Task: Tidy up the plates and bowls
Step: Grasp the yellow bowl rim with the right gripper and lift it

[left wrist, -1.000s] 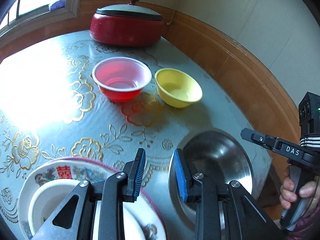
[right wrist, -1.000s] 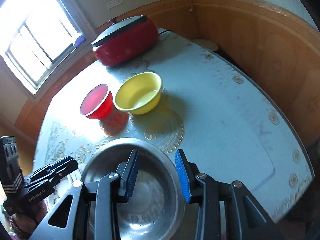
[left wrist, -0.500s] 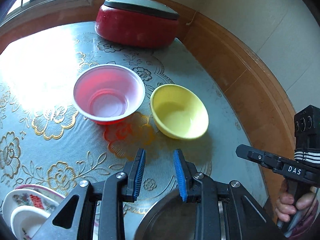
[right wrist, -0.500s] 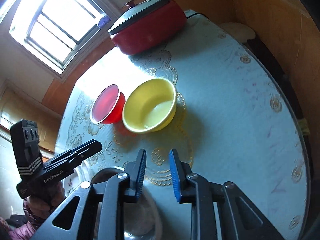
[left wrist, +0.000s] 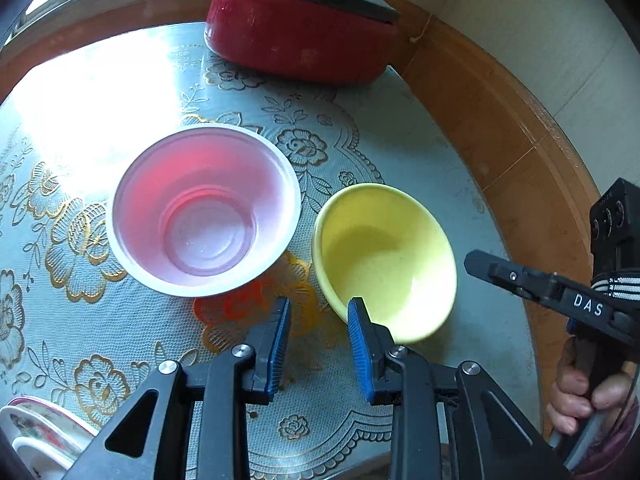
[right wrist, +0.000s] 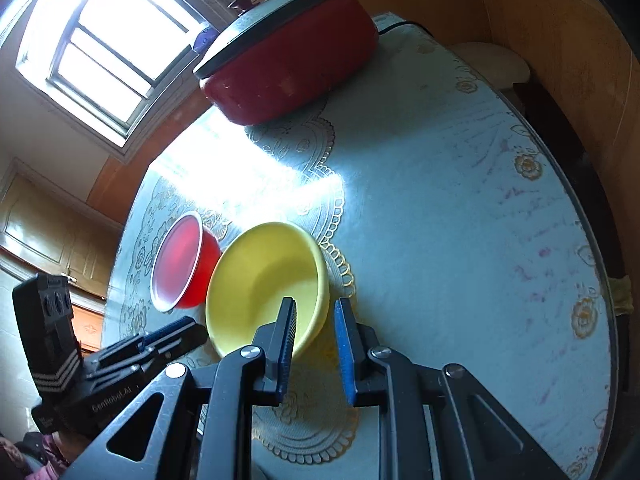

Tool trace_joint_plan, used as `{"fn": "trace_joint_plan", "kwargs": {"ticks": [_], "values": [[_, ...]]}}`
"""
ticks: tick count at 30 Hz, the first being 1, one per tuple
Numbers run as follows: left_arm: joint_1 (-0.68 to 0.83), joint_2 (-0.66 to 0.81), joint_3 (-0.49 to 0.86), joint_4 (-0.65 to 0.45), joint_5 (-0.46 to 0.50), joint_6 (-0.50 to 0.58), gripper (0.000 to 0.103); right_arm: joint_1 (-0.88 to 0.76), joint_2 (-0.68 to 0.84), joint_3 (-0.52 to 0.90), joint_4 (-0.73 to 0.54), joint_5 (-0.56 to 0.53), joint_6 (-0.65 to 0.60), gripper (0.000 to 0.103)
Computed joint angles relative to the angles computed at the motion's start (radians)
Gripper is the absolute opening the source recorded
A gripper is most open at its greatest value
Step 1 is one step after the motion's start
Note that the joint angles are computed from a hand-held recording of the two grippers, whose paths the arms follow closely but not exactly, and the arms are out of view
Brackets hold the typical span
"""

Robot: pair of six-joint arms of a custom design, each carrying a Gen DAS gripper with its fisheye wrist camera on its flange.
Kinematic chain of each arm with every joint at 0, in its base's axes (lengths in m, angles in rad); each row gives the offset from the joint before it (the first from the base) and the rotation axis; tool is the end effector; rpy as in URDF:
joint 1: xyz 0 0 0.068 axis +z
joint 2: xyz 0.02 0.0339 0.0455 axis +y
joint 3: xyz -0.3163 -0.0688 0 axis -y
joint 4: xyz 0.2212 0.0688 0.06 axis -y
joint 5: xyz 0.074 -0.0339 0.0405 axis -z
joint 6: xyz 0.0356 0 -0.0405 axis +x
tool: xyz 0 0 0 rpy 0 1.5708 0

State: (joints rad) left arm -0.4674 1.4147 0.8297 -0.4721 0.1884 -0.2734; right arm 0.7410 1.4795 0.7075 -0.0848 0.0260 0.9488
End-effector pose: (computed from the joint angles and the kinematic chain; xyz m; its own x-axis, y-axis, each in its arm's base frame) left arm 0.2130 -0.1150 0.2589 -0.8903 0.1523 -0.4291 0.2953 0.9104 -0.2897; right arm 0.1949 0.1770 0.2344 -0.8631 0.3115 -0.3975 0.0673 0.8510 0.5208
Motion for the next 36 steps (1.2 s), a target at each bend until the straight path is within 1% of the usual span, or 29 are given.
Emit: {"fn": "trace_joint_plan", "kwargs": {"ticks": [3,5,6,7,8,11,14,16,18,19,23,24,26,28,31,36], "values": [[-0.009,0.027,0.006,0.022,0.005,-0.003,0.03,-0.009,0.019,0.0,0.033,-0.015,-0.014,0.02],[-0.022,0.052,0.013,0.038,-0.001,-0.006,0.03,-0.005,0.038,0.005,0.046,-0.006,-0.022,0.02],[-0.03,0.059,0.016,0.04,-0.005,-0.005,0.03,0.005,0.048,0.013,0.036,0.016,-0.027,0.019],[-0.036,0.063,0.015,0.042,-0.004,-0.001,0.029,0.016,0.056,0.022,0.024,0.031,-0.028,0.016],[-0.043,0.064,0.009,0.043,-0.005,0.005,0.026,0.027,0.056,0.025,0.016,0.04,-0.028,0.014],[-0.054,0.054,-0.004,0.047,-0.014,0.036,0.025,0.064,0.022,0.006,0.003,0.048,-0.024,0.013],[-0.033,0.037,-0.01,0.033,0.024,0.058,0.024,0.089,-0.009,-0.014,-0.005,0.051,-0.021,0.013],[-0.032,0.041,-0.012,0.04,0.016,0.06,0.025,0.093,-0.01,-0.015,-0.013,0.068,-0.019,0.014],[-0.023,0.037,-0.01,0.03,0.003,0.047,0.026,0.071,0.001,-0.02,0.006,0.055,-0.013,0.016],[-0.024,0.038,-0.006,0.022,0.002,0.04,0.026,0.055,0.003,-0.026,0.02,0.046,-0.014,0.018],[-0.039,0.045,-0.009,0.032,-0.016,0.041,0.027,0.022,0.047,-0.025,0.056,0.027,-0.03,0.019],[-0.043,0.044,-0.016,0.038,-0.021,0.044,0.026,0.027,0.055,-0.025,0.059,0.031,-0.036,0.017],[-0.053,0.033,-0.026,0.047,-0.021,0.047,0.021,0.049,0.057,-0.022,0.056,0.039,-0.047,0.008],[-0.071,0.015,-0.035,0.049,-0.047,0.051,0.019,0.083,0.056,-0.008,0.021,0.08,-0.049,0.008],[-0.081,-0.01,-0.047,0.042,-0.055,0.058,0.017,0.118,0.031,-0.018,-0.002,0.101,-0.026,0.009],[-0.081,-0.04,-0.076,0.034,-0.022,0.054,0.017,0.159,-0.018,-0.068,0.012,0.117,0.054,0.009]]}}
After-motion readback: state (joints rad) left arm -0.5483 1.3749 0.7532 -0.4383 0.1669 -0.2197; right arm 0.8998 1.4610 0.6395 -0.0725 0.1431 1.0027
